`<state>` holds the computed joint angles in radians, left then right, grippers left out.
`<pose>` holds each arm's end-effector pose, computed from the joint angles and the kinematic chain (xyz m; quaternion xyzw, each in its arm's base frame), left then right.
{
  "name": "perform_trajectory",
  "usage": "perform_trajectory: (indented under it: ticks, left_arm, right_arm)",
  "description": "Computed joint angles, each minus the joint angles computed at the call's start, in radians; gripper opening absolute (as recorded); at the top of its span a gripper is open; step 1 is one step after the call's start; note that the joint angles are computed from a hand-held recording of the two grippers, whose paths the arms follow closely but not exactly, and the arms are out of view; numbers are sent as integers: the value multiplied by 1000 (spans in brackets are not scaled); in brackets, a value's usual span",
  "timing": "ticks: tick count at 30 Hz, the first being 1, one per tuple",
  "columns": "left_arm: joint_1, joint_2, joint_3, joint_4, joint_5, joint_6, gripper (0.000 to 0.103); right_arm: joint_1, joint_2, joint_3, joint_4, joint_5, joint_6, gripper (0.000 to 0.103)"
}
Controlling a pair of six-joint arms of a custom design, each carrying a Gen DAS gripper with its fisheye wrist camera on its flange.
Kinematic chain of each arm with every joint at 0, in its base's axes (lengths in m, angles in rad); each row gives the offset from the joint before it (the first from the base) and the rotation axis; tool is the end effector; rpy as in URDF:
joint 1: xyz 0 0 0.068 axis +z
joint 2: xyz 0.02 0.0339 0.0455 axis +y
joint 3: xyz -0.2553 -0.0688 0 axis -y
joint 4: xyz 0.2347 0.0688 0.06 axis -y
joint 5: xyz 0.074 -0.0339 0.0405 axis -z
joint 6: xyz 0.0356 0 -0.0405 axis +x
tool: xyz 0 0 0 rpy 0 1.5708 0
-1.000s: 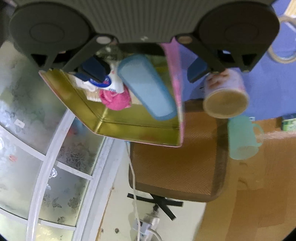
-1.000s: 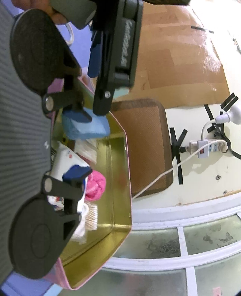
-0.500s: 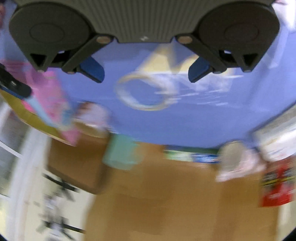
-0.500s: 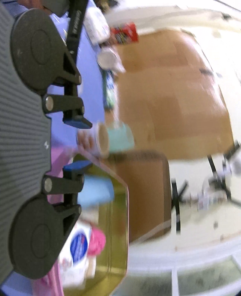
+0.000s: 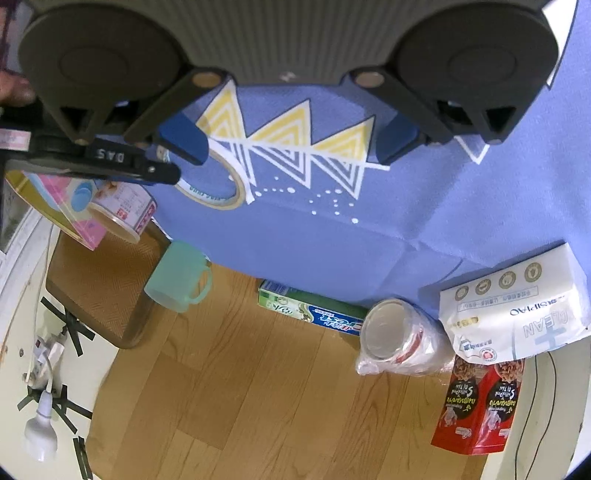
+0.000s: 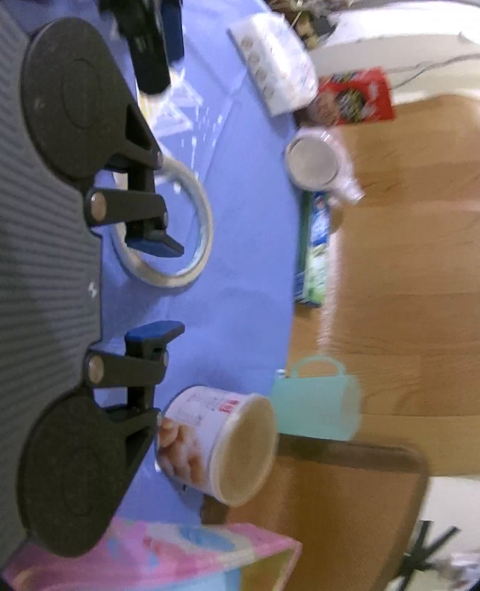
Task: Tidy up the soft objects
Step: 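Reach the right gripper to the clear tape roll and grasp its rim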
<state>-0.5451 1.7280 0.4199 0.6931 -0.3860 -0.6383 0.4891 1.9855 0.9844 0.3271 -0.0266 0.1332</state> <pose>0.2346 -0.1266 0.0929 -0.1287 0.8664 -0.1104 0.4696 0.3400 0.1820 0.1135 -0.1652 0.8858 0.1441 0.4090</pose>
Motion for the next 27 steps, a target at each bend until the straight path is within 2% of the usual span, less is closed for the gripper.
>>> perform_trajectory:
  ticks: [2,4,7,9,13,14,17,18,20,22,23,24,26,27]
  left_arm:
    - [-5,8,-3,11,-3,-3,99]
    - [-4,11,-4,20,6,6,98]
    - [-8,9,-7,29,41,38,89]
    - [-27,-1,2,6,67,60,75]
    - [-82,-29,34,-41,201,46,66]
    - [-106,-27,60,-74,207,53,66]
    - [-188,13,199,-279,159,62,66]
    - [-216,22,220,-310,113,54,67]
    - [-246,30,254,-367,79,36,66]
    - [-269,41,265,-376,40,26,53]
    - [-276,49,272,-379,24,36,39]
    - [-280,56,280,-379,21,41,31]
    - [-273,60,298,-388,43,33,28]
    - [-273,62,308,-396,44,37,23]
  right_arm:
    - [-2,-35,-52,20,-15,13,13]
    - [3,-90,-123,40,-7,20,12]
    - [-17,-192,-285,113,-19,25,12]
    - [-41,-273,-394,152,-32,45,12]
    - [-94,-359,-512,199,-91,119,11]
    - [-112,-371,-536,212,-117,143,11]
    - [-136,-387,-593,272,-152,195,11]
    - [-133,-386,-602,288,-146,198,11]
    - [-125,-382,-613,313,-138,196,11]
    - [-121,-376,-629,349,-131,193,11]
    - [-125,-375,-641,369,-136,187,11]
    - [-119,-373,-650,388,-129,185,11]
    - [-113,-380,-670,420,-117,177,11]
    - [-103,-388,-687,445,-91,170,11]
